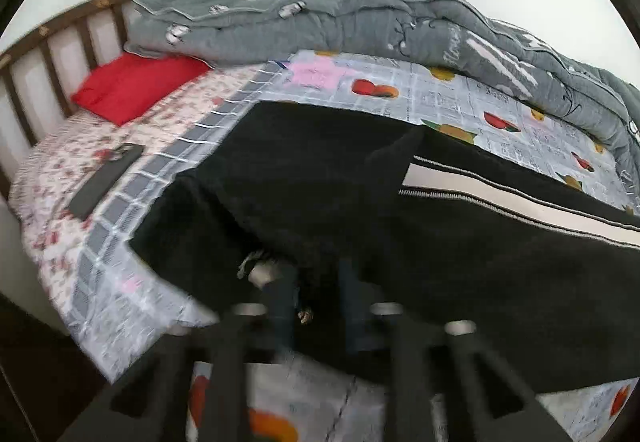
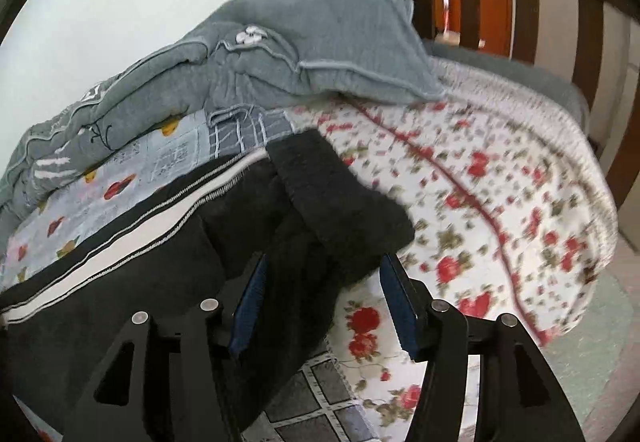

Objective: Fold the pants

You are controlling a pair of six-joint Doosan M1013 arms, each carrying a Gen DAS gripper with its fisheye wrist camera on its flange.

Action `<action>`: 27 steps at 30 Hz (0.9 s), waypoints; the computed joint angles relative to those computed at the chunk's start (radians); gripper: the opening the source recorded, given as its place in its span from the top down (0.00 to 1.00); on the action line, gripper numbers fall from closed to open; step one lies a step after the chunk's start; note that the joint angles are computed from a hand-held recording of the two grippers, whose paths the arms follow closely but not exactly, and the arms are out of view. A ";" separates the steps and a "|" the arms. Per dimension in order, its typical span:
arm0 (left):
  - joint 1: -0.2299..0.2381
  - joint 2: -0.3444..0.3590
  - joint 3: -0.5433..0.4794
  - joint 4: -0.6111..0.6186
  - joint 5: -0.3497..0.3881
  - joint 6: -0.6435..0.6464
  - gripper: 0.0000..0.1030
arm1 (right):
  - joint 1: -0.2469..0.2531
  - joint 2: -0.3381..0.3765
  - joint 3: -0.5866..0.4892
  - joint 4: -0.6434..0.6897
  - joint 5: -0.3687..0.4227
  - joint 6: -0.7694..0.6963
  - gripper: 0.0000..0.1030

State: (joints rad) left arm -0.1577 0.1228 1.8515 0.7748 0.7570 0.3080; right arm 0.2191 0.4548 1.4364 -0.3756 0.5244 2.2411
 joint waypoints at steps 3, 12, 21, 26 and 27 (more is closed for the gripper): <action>0.039 -0.002 -0.005 0.080 -0.074 -0.080 0.90 | 0.014 -0.014 -0.004 -0.097 0.023 0.084 0.45; 0.143 0.042 -0.119 0.101 -0.092 -0.089 0.83 | 0.062 0.006 -0.085 -0.098 0.060 0.067 0.44; 0.198 0.043 -0.087 0.096 -0.194 -0.094 0.24 | 0.128 0.093 -0.218 0.001 0.098 -0.081 0.44; 0.227 0.107 -0.145 -0.067 -0.153 0.091 0.26 | 0.157 0.155 -0.308 0.065 0.133 -0.171 0.44; 0.233 0.121 -0.159 -0.097 -0.140 0.125 0.26 | 0.161 0.165 -0.323 0.079 0.140 -0.188 0.44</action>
